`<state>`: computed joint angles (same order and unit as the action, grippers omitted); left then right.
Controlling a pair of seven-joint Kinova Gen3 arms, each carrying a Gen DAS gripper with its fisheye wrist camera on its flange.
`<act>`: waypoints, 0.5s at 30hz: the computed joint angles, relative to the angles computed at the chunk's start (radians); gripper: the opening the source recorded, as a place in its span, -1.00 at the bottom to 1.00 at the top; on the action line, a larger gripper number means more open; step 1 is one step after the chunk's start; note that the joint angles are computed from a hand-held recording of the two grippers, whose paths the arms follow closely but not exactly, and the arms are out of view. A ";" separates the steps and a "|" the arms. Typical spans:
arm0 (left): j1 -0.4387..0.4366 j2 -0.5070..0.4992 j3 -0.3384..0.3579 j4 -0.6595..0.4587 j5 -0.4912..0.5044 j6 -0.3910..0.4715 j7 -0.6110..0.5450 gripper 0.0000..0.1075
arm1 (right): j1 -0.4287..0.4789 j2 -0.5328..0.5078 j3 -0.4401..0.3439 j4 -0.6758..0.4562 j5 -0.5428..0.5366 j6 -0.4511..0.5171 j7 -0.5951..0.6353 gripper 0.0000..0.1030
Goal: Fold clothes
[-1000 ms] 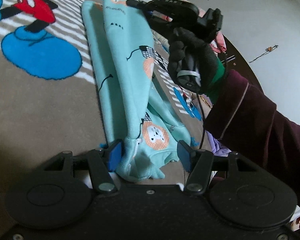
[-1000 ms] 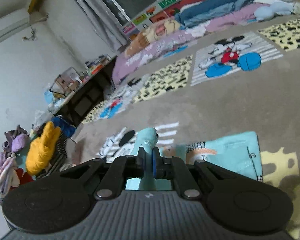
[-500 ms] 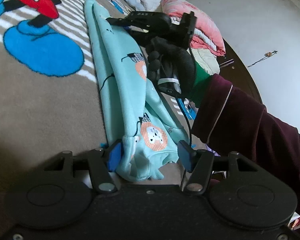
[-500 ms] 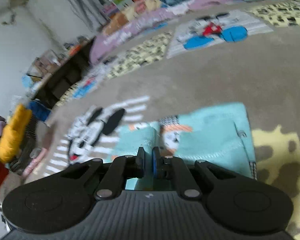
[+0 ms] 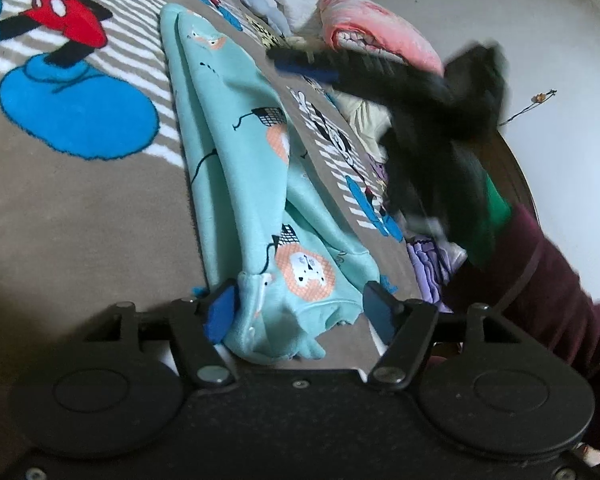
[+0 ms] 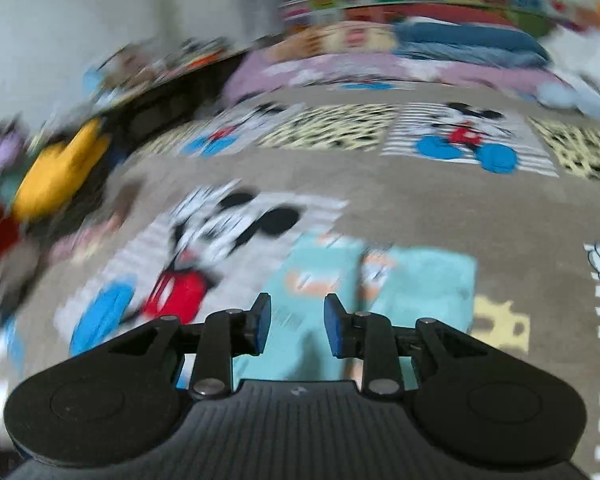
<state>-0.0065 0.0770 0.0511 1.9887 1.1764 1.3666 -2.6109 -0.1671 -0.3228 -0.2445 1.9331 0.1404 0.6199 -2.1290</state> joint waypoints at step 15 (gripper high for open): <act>0.038 -0.100 -0.003 -0.021 -0.063 -0.069 -0.002 0.32 | -0.051 -0.050 -0.156 0.025 0.159 0.140 -0.216 -0.37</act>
<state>0.0316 -0.0234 0.0477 1.9682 1.1129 1.2980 -2.6130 -0.2176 -0.3729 -0.4007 1.9584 0.2995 0.7599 -2.3448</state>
